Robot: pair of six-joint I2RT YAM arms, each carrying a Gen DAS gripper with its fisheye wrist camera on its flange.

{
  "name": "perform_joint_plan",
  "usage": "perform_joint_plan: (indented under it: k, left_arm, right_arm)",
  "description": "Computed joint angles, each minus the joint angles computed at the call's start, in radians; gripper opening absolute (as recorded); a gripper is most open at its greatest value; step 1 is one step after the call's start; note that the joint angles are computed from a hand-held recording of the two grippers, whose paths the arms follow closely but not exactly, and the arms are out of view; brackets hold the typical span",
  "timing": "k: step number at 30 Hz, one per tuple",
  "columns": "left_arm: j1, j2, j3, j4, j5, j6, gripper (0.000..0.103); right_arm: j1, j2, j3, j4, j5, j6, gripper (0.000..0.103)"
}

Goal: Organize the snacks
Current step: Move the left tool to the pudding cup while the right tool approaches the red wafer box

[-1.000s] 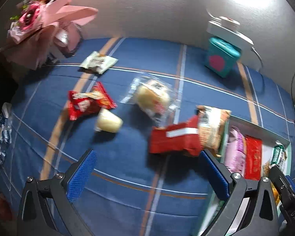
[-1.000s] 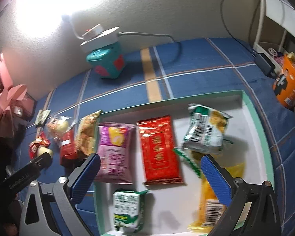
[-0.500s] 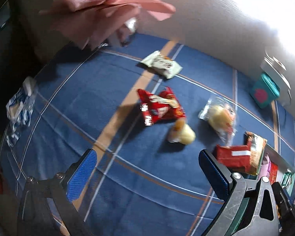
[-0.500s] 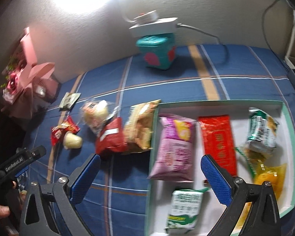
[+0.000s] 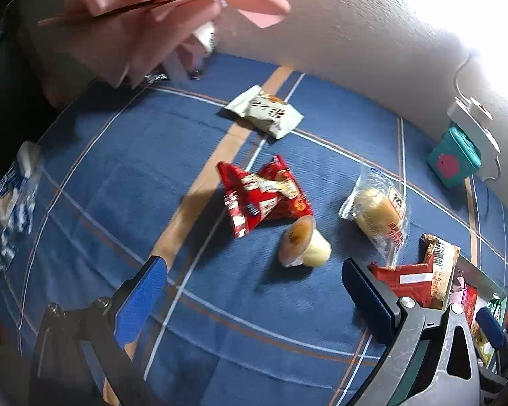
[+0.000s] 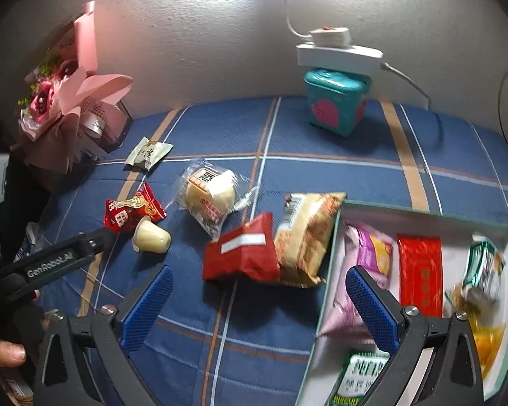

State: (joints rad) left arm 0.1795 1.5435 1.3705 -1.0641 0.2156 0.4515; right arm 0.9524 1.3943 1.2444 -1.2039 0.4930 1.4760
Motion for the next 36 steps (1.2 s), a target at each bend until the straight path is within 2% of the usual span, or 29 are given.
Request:
perform_joint_plan:
  k: [8, 12, 16, 18, 25, 32, 36]
  left_arm:
    - [-0.045, 0.036, -0.020, 0.047, -0.011, -0.026, 0.102]
    - [-0.052, 0.056, -0.018, 0.064, -0.005, -0.029, 0.099]
    - [-0.053, 0.074, -0.008, 0.068, 0.005, -0.031, 0.095]
    - [-0.054, 0.080, -0.006, 0.069, 0.008, -0.031, 0.088]
    - [-0.056, 0.096, -0.005, 0.057, 0.027, -0.034, 0.088]
    - [-0.058, 0.105, -0.002, 0.054, 0.040, -0.028, 0.088]
    - [-0.068, 0.106, -0.009, 0.060, 0.043, -0.010, 0.088]
  right_arm:
    - [-0.067, 0.104, 0.016, 0.085, -0.024, -0.148, 0.102]
    - [-0.082, 0.144, 0.021, 0.118, -0.031, -0.194, 0.090]
    - [-0.096, 0.166, 0.010, 0.166, -0.046, -0.226, 0.084]
    - [-0.099, 0.175, 0.004, 0.184, -0.053, -0.236, 0.080]
    - [-0.106, 0.205, 0.001, 0.226, -0.066, -0.277, 0.078]
    - [-0.120, 0.198, -0.052, 0.351, -0.120, -0.310, 0.078]
    - [-0.114, 0.233, -0.022, 0.329, -0.109, -0.327, 0.079]
